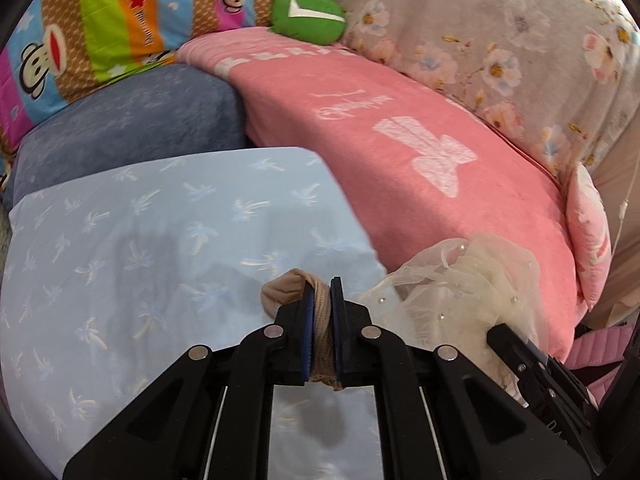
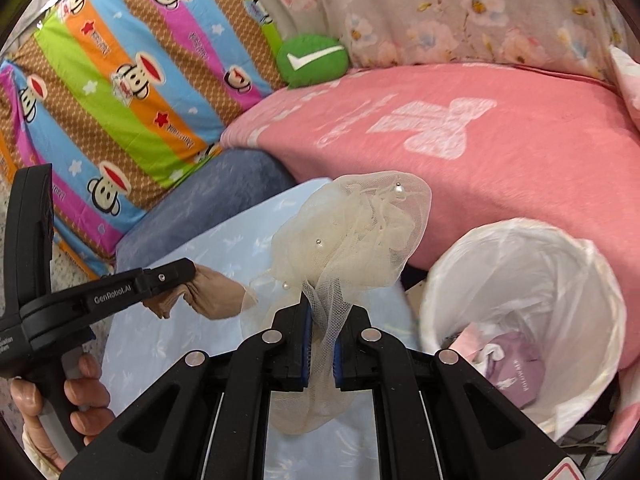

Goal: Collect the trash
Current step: 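Lift and carry the tan stocking and beige mesh over the trash bin, then open both grippers to drop the stocking and mesh into the bin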

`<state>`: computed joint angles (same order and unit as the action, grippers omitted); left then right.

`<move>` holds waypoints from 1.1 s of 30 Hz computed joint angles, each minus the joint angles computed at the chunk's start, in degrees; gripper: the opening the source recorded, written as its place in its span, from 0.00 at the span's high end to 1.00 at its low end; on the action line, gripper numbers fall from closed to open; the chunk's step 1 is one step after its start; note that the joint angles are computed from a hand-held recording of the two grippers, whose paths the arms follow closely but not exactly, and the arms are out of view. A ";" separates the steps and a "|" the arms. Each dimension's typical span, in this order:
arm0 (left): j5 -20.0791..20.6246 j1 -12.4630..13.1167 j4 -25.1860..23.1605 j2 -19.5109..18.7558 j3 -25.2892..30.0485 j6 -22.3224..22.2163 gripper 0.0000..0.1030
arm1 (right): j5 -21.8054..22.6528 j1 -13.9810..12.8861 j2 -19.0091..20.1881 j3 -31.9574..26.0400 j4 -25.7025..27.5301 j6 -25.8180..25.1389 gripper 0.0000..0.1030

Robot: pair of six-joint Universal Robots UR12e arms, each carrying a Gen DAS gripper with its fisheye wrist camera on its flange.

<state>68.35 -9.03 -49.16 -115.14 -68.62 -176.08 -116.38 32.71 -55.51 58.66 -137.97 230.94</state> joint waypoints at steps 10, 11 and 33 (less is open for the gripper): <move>-2.21 -3.29 0.30 0.33 0.90 3.25 0.93 | -6.88 -0.62 -7.05 9.51 -2.80 3.90 0.93; -2.30 -3.59 0.29 0.31 1.02 3.63 0.93 | -7.69 -0.72 -7.92 10.73 -2.94 4.67 0.93; -3.41 -9.58 -5.77 -0.77 3.52 11.76 0.91 | -13.94 -1.41 -16.95 23.71 -2.42 15.84 0.93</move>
<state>64.94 -18.61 -54.92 -115.92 -65.09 -164.32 -130.32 31.30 -72.46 82.38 -140.39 246.78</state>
